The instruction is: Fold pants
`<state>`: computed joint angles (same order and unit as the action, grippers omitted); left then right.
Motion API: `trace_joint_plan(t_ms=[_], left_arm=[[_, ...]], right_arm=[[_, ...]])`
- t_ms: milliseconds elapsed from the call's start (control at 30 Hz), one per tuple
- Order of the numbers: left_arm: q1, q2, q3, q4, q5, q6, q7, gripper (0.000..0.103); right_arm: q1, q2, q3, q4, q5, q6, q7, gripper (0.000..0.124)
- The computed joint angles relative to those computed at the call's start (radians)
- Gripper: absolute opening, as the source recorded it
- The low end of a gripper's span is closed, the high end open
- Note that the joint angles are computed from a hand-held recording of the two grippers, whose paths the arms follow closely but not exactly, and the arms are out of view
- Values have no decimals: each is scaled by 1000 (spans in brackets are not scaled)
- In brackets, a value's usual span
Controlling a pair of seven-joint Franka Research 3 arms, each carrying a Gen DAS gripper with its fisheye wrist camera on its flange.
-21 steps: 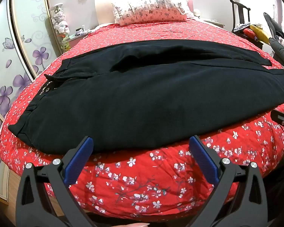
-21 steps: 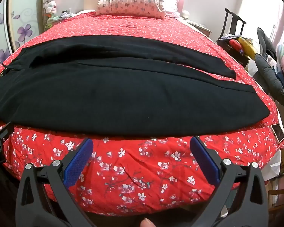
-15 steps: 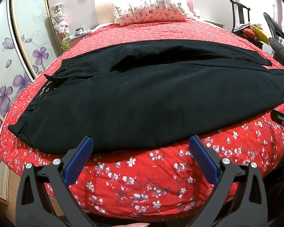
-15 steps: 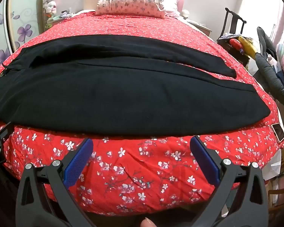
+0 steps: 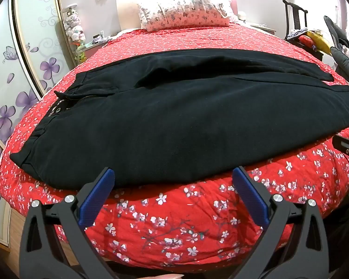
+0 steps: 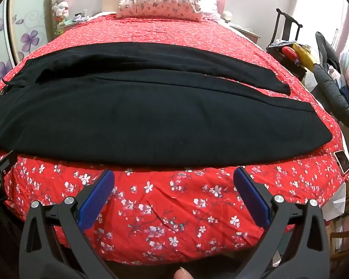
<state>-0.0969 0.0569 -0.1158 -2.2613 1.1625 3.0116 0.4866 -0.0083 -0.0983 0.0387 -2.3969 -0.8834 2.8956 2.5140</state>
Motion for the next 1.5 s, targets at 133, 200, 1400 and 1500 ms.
trace_joint_plan(t_ms=[133,200,1400,1500], left_arm=[[0,0,0,0,1,1,-1,101],[0,0,0,0,1,1,-1,101],[0,0,0,0,0,2,0,101],[0,0,0,0,0,1,0,101]], right_arm=[[1,-1,-1,1,4,-2,-3,102],[2,-2,-1,1,9,-3,-6,102],[-3,4,-5,-2,13,7,-13,102],[-3,4,-5,-2,14,7,-15,102]])
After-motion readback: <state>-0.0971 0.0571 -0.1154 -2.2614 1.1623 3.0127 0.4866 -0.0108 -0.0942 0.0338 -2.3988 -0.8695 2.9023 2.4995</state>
